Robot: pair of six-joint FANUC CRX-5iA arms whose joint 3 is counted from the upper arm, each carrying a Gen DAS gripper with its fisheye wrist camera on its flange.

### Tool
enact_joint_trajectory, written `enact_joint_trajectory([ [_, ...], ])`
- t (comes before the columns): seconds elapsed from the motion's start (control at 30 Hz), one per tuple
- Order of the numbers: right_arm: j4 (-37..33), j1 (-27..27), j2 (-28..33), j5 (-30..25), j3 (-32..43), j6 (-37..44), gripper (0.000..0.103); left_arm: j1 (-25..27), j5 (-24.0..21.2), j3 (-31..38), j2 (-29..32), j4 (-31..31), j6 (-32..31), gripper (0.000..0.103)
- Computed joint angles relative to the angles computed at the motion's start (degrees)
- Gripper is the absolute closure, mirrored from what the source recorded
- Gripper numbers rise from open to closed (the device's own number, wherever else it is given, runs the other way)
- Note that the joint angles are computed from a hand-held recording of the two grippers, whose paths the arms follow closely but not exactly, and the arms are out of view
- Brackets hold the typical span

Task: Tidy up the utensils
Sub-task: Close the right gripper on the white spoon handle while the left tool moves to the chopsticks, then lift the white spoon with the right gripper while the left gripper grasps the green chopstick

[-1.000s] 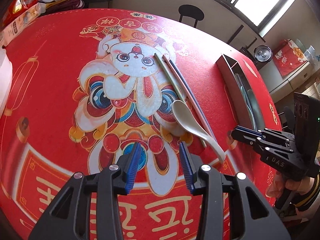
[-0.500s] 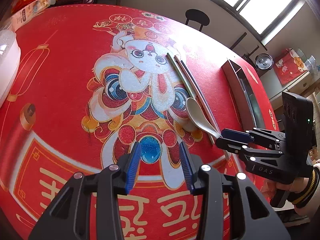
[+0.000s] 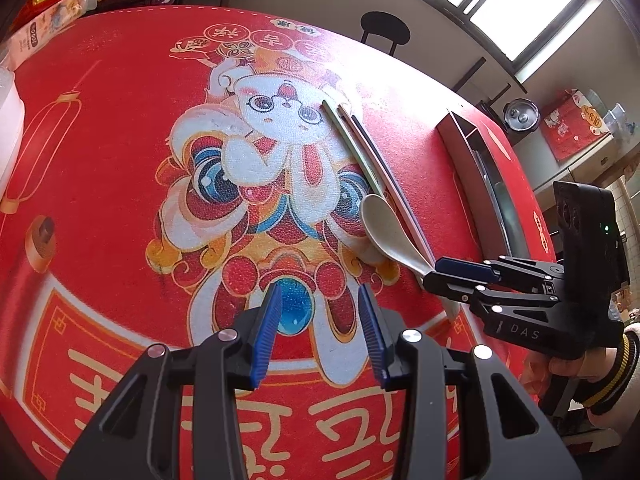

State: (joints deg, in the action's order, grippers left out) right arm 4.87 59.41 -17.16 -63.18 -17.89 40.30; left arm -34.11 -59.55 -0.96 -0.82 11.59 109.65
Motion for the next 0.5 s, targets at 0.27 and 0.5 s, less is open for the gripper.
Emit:
enact_joint_trajectory([
  [0.27,-1.4,0.1,-1.0,1.8,-1.1,-1.7,0.090,-0.6,-0.2,1.2,1.5,0.4,-0.6,0.064],
  [0.5,-0.7,1.4,-4.5,4.4,-4.3,-5.4,0.091,-0.9,-0.4,2.2,3.2,1.1,-0.9,0.064],
])
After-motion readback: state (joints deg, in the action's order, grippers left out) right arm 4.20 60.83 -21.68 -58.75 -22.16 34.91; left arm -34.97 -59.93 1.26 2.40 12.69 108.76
